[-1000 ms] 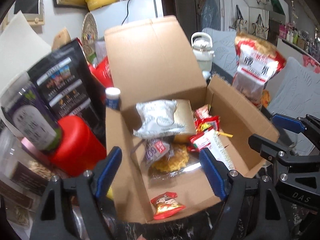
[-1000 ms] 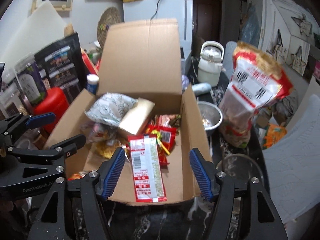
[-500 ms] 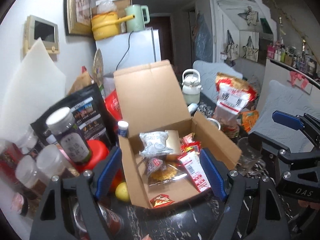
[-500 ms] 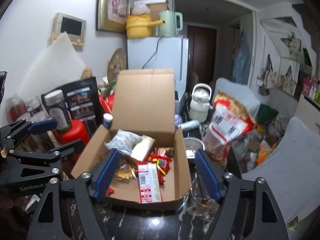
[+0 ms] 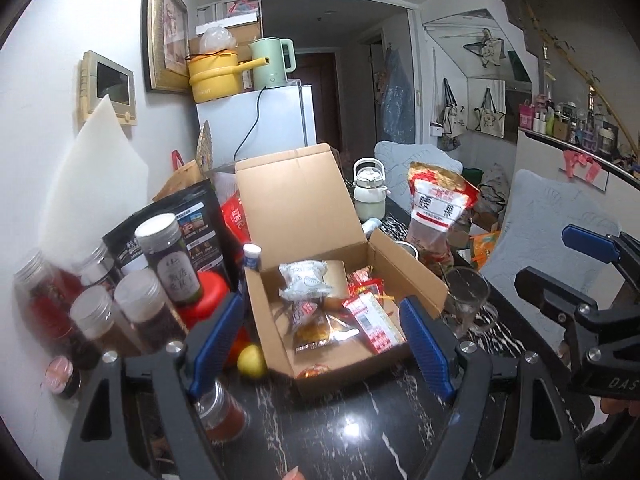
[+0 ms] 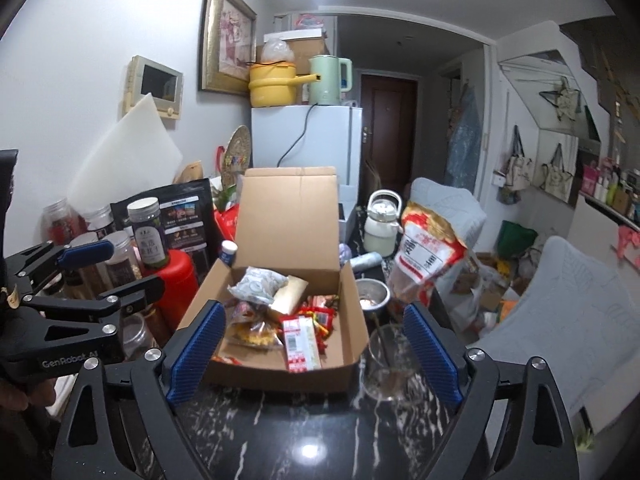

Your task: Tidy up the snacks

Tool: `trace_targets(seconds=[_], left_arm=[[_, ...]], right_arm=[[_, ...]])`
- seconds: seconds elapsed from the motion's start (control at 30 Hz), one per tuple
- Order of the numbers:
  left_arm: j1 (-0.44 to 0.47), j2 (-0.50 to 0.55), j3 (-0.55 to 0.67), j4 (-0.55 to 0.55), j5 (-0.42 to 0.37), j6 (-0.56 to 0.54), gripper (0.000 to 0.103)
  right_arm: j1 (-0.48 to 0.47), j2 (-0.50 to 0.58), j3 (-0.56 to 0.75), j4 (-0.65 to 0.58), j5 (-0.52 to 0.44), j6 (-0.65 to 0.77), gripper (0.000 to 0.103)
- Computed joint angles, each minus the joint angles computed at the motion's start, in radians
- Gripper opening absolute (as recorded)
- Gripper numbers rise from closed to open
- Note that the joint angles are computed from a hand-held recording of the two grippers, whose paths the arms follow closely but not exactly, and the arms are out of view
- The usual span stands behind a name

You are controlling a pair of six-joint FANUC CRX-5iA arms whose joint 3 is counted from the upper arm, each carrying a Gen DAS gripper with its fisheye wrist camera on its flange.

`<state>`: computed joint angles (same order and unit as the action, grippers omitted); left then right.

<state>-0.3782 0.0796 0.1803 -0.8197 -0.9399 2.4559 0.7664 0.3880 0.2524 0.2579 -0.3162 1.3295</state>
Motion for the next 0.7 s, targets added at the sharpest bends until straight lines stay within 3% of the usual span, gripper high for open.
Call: trace_targets(seconds=[0.23,0.37,0.53,0.7], left_arm=[[-0.049,-0.030,-0.055,-0.026,-0.018,0.062,0.081],[-0.060,-0.041,-0.082,-0.019,-0.020,0.083,0.080],[-0.067,-0.046,-0.105,-0.012,-0.030,0.104,0.080],[-0.060,-0.051,-0.124,0.011,-0.023,0.102,0.080]], right_arm=[[-0.002,-0.076,-0.223,0.349,0.090,-0.362,0.091],[-0.002,-0.101,-0.280,0.383,0.096,-0.426,0.091],[-0.011,-0.131,-0.380,0.569,0.111,-0.619,0.091],[-0.001,-0.143,-0.402,0.553,0.096,-0.613,0.091]])
